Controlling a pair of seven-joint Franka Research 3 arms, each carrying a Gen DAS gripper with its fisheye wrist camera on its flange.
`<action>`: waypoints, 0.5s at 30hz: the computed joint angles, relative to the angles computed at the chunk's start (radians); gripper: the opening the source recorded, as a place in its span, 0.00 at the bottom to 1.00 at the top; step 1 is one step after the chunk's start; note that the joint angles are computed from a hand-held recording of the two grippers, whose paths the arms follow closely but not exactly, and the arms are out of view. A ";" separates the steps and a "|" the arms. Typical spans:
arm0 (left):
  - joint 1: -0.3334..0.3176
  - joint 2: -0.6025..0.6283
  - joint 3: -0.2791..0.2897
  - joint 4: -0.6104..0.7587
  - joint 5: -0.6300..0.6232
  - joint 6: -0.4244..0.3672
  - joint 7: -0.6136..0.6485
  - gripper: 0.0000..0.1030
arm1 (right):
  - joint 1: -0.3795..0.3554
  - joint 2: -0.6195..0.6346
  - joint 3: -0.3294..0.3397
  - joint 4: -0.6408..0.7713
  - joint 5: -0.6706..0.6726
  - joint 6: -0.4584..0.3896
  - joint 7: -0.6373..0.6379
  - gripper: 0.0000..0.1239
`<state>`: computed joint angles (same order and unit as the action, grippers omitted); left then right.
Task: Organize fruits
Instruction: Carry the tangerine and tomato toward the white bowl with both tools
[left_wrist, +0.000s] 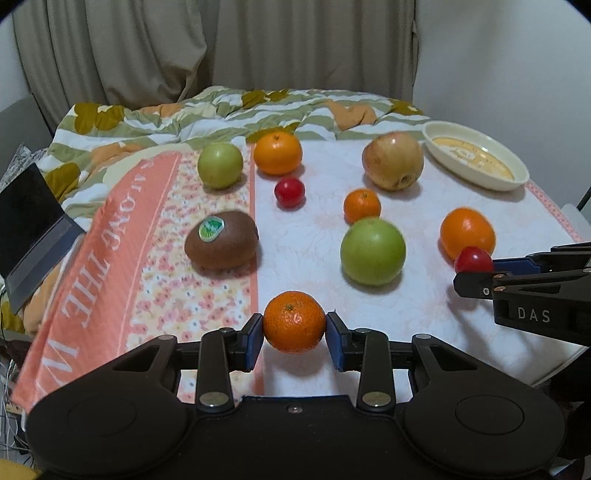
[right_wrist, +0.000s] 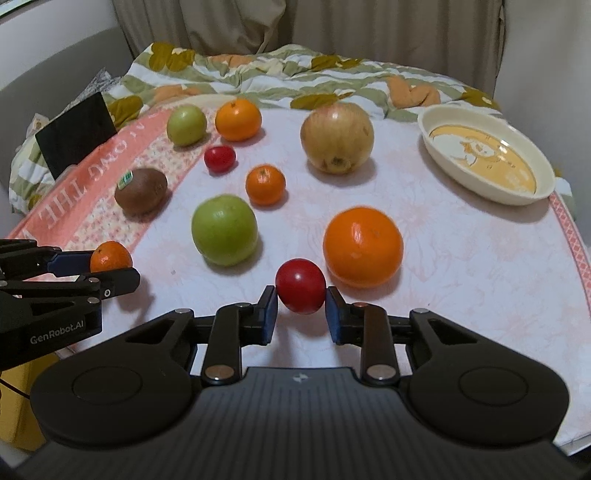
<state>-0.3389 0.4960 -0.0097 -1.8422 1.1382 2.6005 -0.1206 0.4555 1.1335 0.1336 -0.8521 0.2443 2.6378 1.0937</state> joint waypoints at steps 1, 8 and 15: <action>0.000 -0.007 0.001 -0.002 0.002 0.000 0.002 0.39 | 0.003 -0.012 -0.004 -0.013 0.001 0.010 0.009 0.35; 0.013 -0.055 -0.008 -0.001 0.019 0.023 0.027 0.39 | 0.017 -0.095 -0.033 -0.086 -0.010 0.065 0.090 0.35; 0.032 -0.049 -0.013 0.070 0.009 0.067 0.112 0.39 | 0.022 -0.128 -0.066 -0.075 -0.043 0.080 0.183 0.35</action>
<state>-0.3065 0.4469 -0.0231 -1.7721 1.1471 2.6670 -0.0086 0.4773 1.0059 0.0673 -0.9267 0.2018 2.7173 1.2763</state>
